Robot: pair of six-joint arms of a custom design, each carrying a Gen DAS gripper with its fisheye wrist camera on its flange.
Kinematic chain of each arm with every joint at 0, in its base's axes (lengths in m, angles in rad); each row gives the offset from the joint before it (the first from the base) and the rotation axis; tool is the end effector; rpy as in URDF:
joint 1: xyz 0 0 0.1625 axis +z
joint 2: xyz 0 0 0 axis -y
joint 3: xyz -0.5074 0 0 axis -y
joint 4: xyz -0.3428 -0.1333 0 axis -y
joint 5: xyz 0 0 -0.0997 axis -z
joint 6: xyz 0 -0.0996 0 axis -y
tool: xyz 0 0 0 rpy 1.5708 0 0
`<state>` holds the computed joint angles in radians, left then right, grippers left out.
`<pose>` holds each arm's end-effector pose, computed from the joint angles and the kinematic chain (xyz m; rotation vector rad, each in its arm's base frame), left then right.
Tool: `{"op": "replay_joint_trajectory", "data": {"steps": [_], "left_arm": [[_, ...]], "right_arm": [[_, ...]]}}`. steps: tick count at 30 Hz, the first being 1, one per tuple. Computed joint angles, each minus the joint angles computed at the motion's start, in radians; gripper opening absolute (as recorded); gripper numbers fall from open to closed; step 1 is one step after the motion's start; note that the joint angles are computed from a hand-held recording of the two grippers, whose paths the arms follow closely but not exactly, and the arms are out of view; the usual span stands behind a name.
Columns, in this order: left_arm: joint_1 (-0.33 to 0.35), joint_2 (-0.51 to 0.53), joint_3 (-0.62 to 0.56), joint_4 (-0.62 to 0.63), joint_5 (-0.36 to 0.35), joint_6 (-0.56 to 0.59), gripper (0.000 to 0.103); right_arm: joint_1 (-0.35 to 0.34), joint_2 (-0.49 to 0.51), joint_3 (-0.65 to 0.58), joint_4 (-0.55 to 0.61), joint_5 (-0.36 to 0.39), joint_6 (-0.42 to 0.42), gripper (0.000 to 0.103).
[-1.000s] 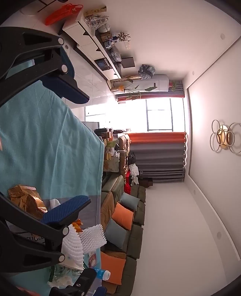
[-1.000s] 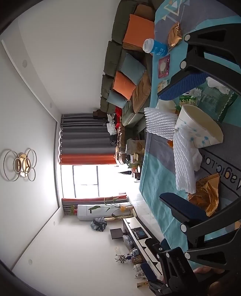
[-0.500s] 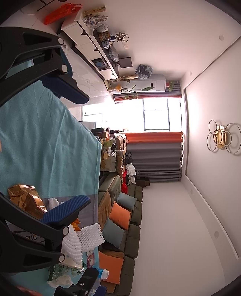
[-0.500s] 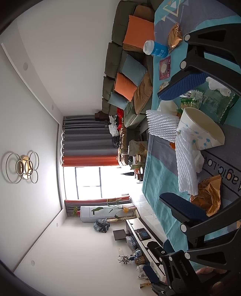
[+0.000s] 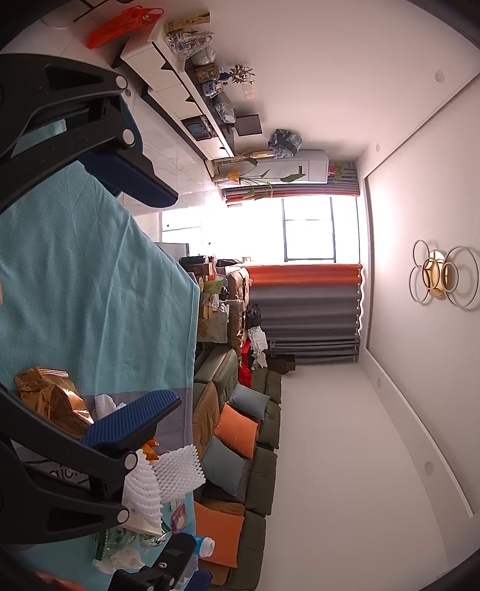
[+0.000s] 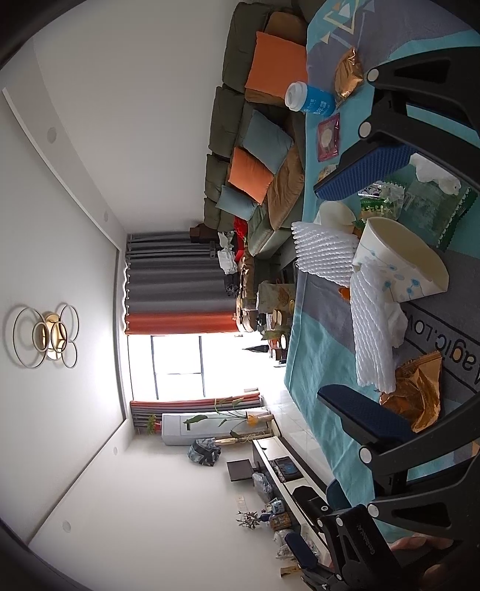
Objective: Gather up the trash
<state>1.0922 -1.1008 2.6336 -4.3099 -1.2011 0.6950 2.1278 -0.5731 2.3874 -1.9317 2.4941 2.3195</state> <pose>-0.0179 -0.4021 0.3324 1.0045 2.0341 -1.4952 0.2651 -0.3238 0.0130 0.3102 -1.7113 1.5925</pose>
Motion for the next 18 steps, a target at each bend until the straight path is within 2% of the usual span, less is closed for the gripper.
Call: {"op": "replay_joint_trajectory", "data": {"steps": [18], "left_arm": [[-0.001,-0.001,-0.001,-0.003,-0.007,0.003,0.097]], "right_arm": [[-0.001,0.001,0.002,-0.006,-0.001,-0.002,0.096]]}}
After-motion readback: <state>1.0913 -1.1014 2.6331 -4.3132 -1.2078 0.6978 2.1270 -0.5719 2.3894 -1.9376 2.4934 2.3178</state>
